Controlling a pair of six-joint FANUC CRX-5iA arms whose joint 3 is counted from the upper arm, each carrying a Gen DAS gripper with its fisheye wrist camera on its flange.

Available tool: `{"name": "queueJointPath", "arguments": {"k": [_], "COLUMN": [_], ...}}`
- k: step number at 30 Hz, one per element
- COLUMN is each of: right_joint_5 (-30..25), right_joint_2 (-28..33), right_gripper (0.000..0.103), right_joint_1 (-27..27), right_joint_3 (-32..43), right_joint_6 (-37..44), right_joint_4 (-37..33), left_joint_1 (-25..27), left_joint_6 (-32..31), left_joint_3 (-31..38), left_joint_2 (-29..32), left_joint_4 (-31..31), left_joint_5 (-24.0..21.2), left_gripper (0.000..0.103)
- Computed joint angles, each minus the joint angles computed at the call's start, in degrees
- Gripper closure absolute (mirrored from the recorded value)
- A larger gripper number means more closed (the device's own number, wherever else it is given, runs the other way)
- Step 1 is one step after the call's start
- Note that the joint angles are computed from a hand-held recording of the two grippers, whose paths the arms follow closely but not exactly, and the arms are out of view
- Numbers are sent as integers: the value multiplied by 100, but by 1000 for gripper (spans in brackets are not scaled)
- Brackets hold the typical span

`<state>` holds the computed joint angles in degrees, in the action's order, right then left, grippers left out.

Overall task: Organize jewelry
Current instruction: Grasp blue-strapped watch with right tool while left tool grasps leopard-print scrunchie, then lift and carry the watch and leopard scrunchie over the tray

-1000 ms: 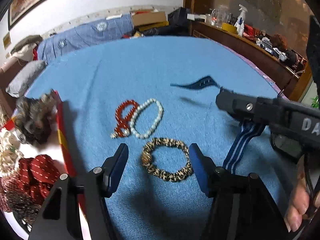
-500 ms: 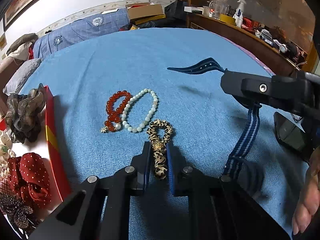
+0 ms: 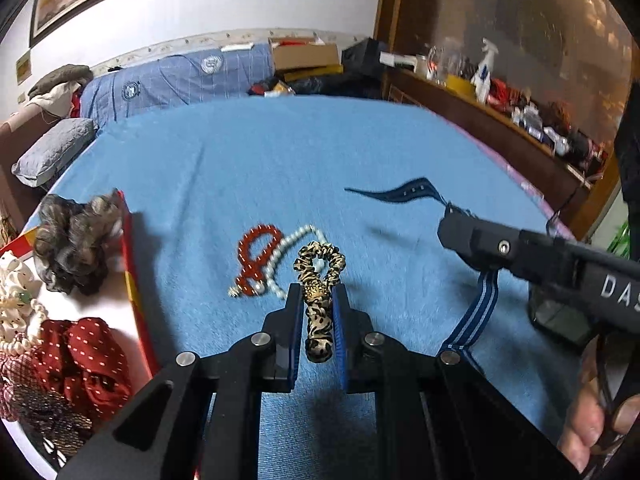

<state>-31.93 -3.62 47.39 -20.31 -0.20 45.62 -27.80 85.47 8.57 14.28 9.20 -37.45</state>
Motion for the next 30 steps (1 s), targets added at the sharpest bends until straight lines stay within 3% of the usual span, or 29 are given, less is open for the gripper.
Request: {"name": "queueJointPath", "arguments": {"k": [5,15,30], "right_joint_5": [138,312,374], "right_joint_2": [-74,-140,-160], "right_gripper": [57,57,56], "right_joint_1": [-7,-27,-2], "right_joint_3": [-150,-314,-346], "right_joint_6": [-368,-792,-763], "right_joint_4": [436,986,1080], "left_joint_1": [-26,-46,-164], "left_joint_6": [149,250,933], "left_joint_3": [-151,-198,-82], "left_joint_2": [-179,-292,-417], "left_joint_4": [-176,-350,-1153], "left_joint_5": [318,451,515], "left_gripper": [90,90,90]}}
